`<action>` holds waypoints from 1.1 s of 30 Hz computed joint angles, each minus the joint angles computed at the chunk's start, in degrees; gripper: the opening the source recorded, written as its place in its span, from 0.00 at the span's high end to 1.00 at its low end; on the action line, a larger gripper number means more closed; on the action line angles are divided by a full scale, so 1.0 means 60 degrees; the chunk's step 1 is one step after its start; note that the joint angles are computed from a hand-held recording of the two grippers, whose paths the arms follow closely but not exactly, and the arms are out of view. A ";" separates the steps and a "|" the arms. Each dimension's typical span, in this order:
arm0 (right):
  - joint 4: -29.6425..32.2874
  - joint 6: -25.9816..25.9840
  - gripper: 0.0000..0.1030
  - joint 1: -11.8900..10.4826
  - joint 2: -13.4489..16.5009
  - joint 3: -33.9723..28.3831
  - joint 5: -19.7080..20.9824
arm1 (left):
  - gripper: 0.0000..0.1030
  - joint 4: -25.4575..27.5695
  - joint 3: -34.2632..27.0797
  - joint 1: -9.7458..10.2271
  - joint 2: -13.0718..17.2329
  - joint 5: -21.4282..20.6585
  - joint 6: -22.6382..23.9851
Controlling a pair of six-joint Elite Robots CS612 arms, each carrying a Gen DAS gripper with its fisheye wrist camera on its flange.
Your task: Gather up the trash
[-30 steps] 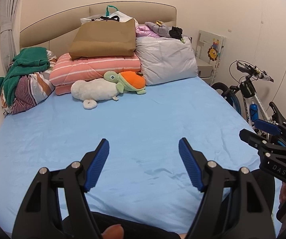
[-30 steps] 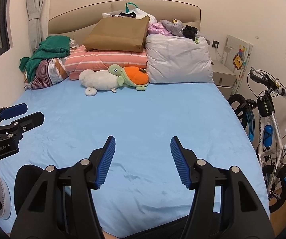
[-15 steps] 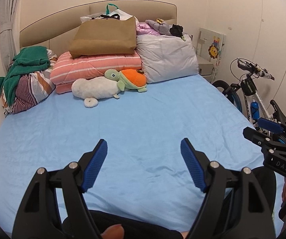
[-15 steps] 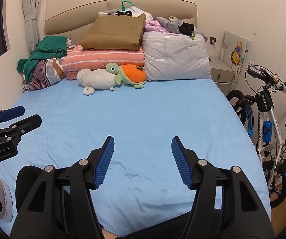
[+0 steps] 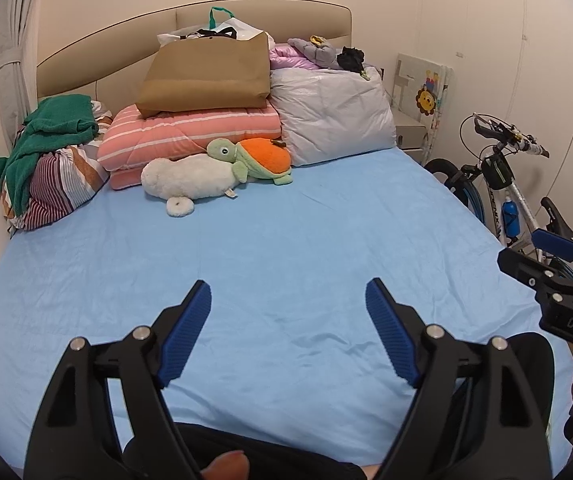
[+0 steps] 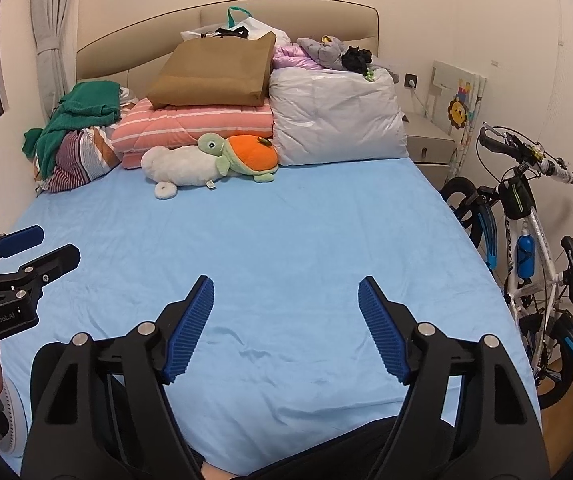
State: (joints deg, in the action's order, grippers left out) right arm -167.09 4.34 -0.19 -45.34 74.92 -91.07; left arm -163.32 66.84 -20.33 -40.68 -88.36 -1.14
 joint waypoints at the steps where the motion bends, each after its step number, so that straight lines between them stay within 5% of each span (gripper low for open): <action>1: 0.0016 0.0012 0.29 0.0001 0.0001 -0.0012 -0.0009 | 0.22 0.0006 -0.0007 -0.0001 0.0004 0.0007 -0.0001; 33: 0.0042 0.0223 0.24 -0.0043 -0.0129 0.0132 -0.0259 | 0.19 0.0078 -0.0110 -0.0052 0.0021 0.0175 0.0059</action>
State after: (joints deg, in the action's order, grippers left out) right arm -166.83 5.68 -0.45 -46.11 75.72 -92.63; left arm -162.85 66.18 -20.64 -40.55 -87.31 -0.79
